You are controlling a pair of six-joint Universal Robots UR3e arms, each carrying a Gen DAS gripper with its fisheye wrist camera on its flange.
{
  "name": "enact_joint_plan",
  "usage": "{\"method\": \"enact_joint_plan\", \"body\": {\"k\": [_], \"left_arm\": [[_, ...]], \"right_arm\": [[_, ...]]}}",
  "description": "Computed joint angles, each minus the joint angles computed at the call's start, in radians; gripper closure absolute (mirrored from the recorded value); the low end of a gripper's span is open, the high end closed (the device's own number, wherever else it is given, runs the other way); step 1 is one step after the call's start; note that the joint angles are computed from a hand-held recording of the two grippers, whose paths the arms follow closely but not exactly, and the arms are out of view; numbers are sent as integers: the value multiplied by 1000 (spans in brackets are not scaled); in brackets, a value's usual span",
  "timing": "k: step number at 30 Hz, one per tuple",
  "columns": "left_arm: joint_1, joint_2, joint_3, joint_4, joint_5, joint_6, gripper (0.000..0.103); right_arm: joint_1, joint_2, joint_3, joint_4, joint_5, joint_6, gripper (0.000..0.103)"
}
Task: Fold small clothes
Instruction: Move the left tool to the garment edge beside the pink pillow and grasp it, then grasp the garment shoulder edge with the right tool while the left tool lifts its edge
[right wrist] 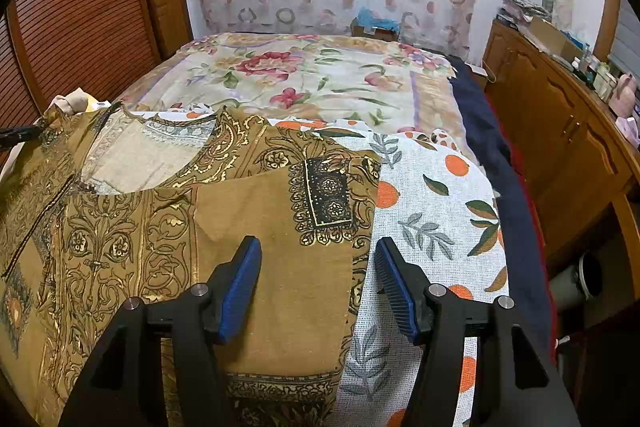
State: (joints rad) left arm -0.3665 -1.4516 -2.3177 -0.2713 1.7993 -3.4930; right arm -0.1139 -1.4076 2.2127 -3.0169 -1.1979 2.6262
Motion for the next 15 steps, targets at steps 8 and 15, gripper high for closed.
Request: {"method": "enact_joint_plan", "body": {"k": [8,15], "left_arm": [[-42,-71,104,-101,75,-15,89],[3,-108,93,-69,23,31,88]], "right_arm": [[2,8,-8,-1,-3,8,40],[2,13,-11,-3,-3,7,40]]}}
